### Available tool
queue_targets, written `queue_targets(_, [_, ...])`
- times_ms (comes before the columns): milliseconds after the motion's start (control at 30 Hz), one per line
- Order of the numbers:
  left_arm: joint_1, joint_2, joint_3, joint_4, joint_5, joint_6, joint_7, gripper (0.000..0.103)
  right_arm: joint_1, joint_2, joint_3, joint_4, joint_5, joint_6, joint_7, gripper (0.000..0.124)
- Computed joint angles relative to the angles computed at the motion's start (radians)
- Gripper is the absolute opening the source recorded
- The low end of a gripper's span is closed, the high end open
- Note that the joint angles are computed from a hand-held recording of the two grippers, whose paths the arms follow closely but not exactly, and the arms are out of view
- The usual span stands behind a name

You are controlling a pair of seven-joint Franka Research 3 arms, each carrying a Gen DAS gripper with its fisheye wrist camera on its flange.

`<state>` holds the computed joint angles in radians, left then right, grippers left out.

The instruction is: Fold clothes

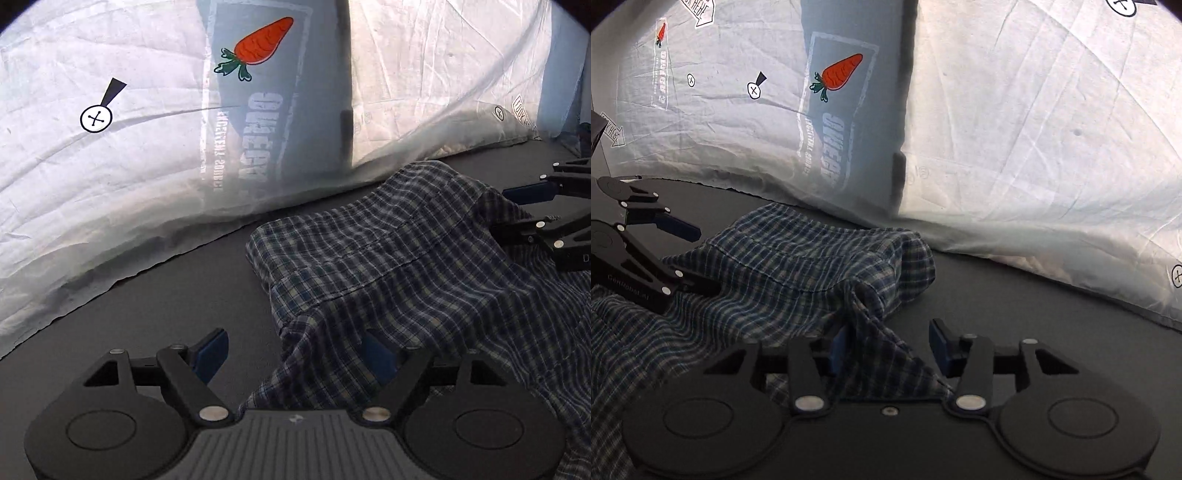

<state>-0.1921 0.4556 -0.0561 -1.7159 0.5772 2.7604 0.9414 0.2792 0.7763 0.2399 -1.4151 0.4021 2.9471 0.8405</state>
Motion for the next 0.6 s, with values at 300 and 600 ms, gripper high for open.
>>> queue_targets(300, [-0.160, 0.036, 0.178, 0.069, 0.278, 0.021, -0.400, 0.005, 0.158, 0.067, -0.165, 0.073, -0.064, 0.193, 0.136, 0.003])
queue_targets(600, [-0.127, 0.199, 0.142, 0.289, 0.280, -0.106, -0.245, 0.013, 0.181, 0.350, -0.252, 0.555, -0.193, -0.100, 0.387, 0.007])
